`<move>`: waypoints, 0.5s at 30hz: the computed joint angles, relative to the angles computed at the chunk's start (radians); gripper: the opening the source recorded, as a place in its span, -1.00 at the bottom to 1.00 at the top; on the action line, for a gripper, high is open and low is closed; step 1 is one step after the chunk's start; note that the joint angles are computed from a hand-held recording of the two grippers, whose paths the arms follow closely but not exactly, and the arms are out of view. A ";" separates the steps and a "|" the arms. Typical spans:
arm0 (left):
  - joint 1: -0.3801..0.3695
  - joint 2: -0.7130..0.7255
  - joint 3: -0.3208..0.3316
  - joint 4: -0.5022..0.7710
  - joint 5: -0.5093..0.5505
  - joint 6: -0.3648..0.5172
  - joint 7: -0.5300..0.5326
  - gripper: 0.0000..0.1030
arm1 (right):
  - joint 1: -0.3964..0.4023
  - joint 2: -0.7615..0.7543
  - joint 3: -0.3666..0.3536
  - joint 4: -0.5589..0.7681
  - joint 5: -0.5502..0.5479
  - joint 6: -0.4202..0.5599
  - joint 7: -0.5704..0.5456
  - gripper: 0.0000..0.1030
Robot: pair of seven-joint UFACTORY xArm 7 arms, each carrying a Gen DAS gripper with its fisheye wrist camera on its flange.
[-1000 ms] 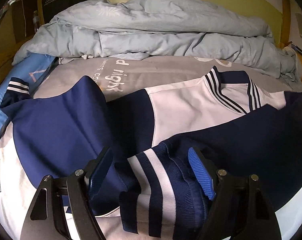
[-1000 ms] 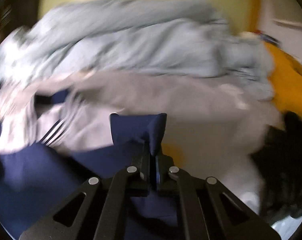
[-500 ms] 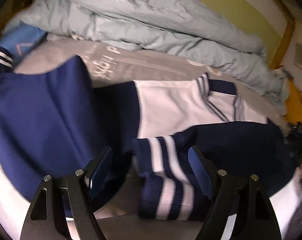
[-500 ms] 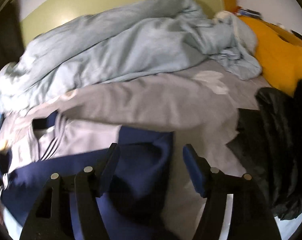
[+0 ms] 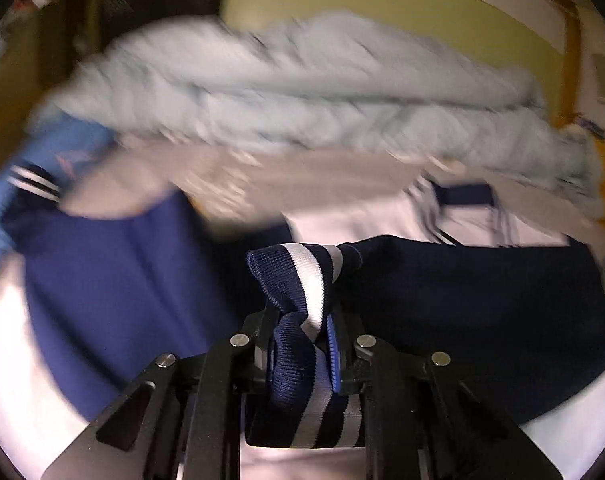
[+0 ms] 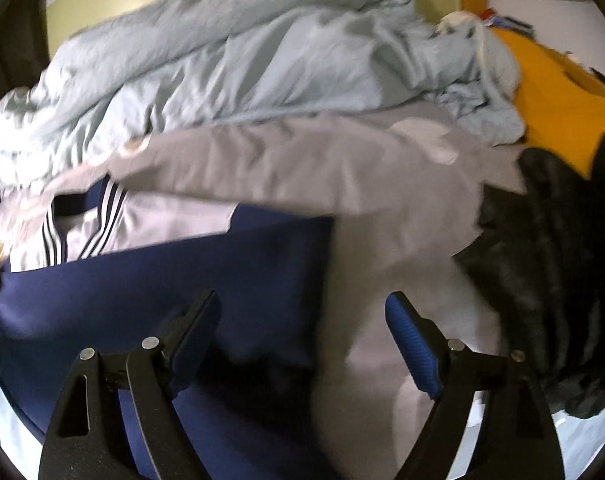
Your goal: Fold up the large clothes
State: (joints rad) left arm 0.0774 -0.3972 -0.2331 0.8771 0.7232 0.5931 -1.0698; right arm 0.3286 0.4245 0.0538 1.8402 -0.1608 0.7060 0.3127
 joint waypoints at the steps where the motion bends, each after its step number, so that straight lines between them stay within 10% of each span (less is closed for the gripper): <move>1: 0.005 0.005 -0.004 0.008 0.009 0.028 -0.015 -0.60 | 0.001 -0.006 -0.006 -0.007 0.000 -0.012 0.021 0.61; 7: -0.023 0.048 0.056 0.013 -0.109 0.047 0.061 -0.60 | -0.052 0.023 0.068 0.035 0.158 0.030 -0.114 0.61; 15: -0.033 0.047 0.057 0.014 -0.083 0.041 0.056 -0.56 | 0.058 0.136 -0.013 0.166 0.006 0.183 -0.060 0.59</move>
State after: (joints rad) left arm 0.0442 -0.3505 -0.1761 0.8915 0.6401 0.6337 -1.0135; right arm 0.3869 0.5600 0.0408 2.0063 -0.1546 0.8888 0.2524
